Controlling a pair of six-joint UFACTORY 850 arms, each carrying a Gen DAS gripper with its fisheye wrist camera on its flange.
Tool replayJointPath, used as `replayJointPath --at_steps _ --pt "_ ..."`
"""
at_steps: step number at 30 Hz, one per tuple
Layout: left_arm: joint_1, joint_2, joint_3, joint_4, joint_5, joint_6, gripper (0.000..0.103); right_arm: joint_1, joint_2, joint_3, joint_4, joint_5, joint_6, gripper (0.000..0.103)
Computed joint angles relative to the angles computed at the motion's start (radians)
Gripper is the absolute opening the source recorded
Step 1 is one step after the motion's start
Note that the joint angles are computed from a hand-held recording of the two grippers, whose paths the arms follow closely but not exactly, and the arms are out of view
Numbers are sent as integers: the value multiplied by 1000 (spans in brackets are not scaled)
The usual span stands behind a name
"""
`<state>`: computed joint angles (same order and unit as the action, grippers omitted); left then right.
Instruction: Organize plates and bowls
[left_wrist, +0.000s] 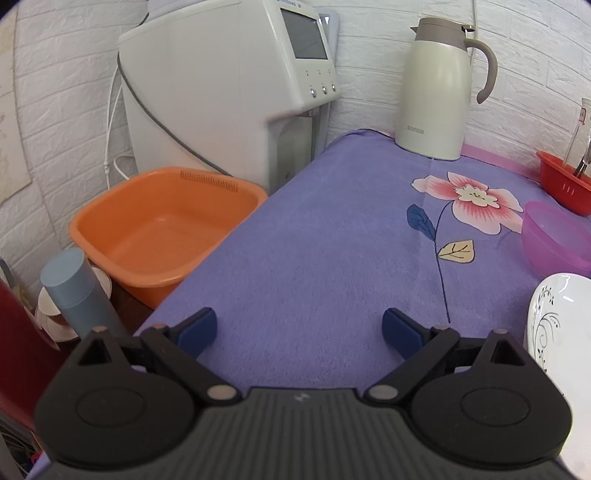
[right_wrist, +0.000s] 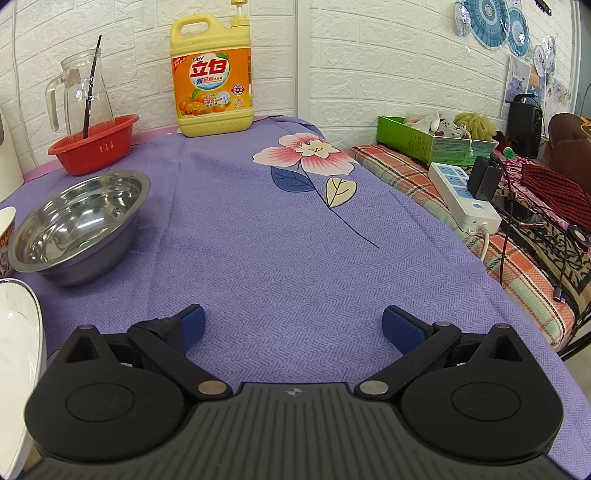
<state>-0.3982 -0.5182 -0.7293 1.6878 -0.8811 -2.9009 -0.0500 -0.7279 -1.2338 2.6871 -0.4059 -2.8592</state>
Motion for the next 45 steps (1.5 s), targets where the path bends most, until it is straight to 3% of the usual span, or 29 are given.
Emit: replayJointPath --at_steps 45 --pt "2 -1 -2 -17 -4 2 95 0 1 2 2 -2 -2 103"
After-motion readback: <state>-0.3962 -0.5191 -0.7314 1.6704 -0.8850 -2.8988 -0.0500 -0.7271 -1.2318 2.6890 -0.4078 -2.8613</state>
